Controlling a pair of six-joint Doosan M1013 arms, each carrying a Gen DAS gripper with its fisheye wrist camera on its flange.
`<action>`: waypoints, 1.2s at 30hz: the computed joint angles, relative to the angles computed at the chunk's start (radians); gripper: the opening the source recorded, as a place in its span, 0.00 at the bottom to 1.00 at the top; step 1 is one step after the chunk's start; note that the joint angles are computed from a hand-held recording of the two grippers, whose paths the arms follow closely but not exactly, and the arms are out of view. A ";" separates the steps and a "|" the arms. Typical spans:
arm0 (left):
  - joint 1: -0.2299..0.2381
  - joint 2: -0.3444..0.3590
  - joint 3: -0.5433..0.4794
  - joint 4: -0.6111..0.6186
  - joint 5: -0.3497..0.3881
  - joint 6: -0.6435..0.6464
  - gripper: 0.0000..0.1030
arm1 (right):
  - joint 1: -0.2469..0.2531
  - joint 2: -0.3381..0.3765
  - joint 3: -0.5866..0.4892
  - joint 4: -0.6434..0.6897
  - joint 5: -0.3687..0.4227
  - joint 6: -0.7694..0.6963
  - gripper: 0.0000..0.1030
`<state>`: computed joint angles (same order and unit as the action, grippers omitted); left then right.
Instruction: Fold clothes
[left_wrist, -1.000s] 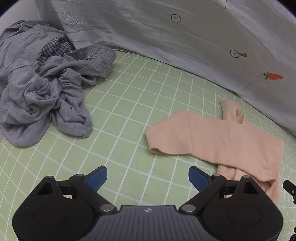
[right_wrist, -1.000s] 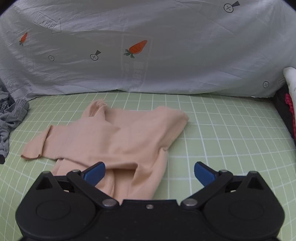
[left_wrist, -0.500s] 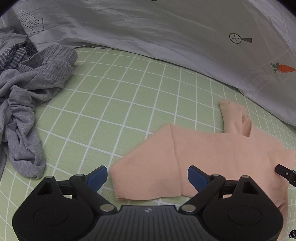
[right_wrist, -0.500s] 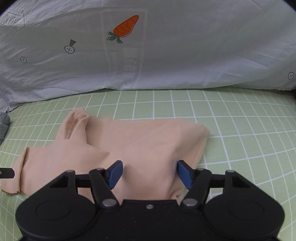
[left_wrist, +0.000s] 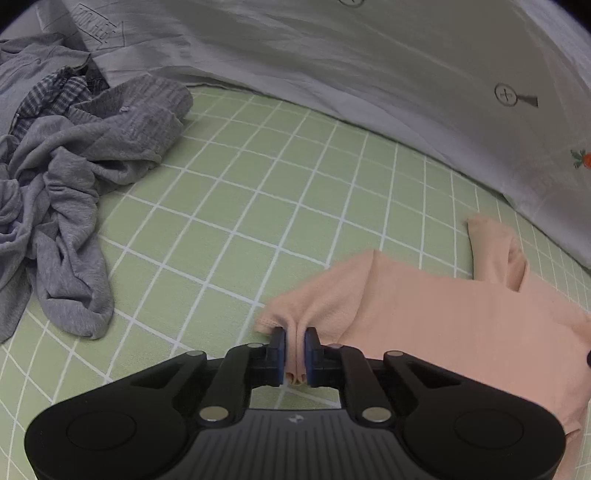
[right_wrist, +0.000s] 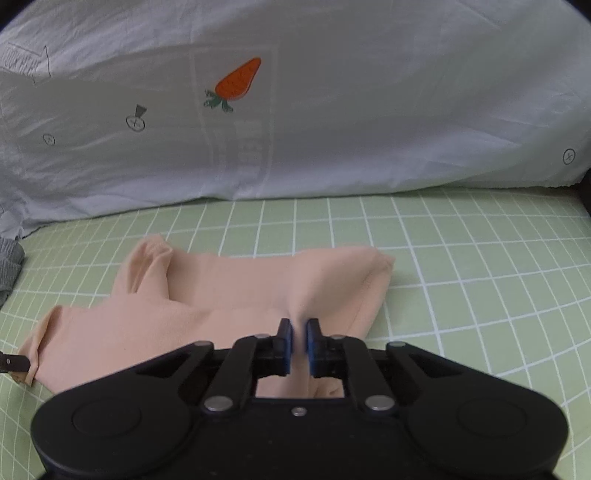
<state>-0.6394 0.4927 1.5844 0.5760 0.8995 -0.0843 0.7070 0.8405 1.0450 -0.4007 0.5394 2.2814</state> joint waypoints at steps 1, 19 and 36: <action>-0.007 -0.017 0.013 0.036 0.015 -0.044 0.11 | 0.002 -0.010 0.014 -0.031 -0.024 0.031 0.05; 0.003 -0.106 0.144 0.094 -0.005 -0.338 0.11 | 0.004 0.050 -0.088 0.032 0.040 0.092 0.78; -0.046 -0.114 0.121 0.056 0.114 -0.225 0.78 | 0.013 0.025 -0.069 -0.040 0.081 0.037 1.00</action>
<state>-0.6850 0.3790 1.7058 0.6316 1.0131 -0.3096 0.7203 0.8656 0.9763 -0.4410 0.6199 2.3183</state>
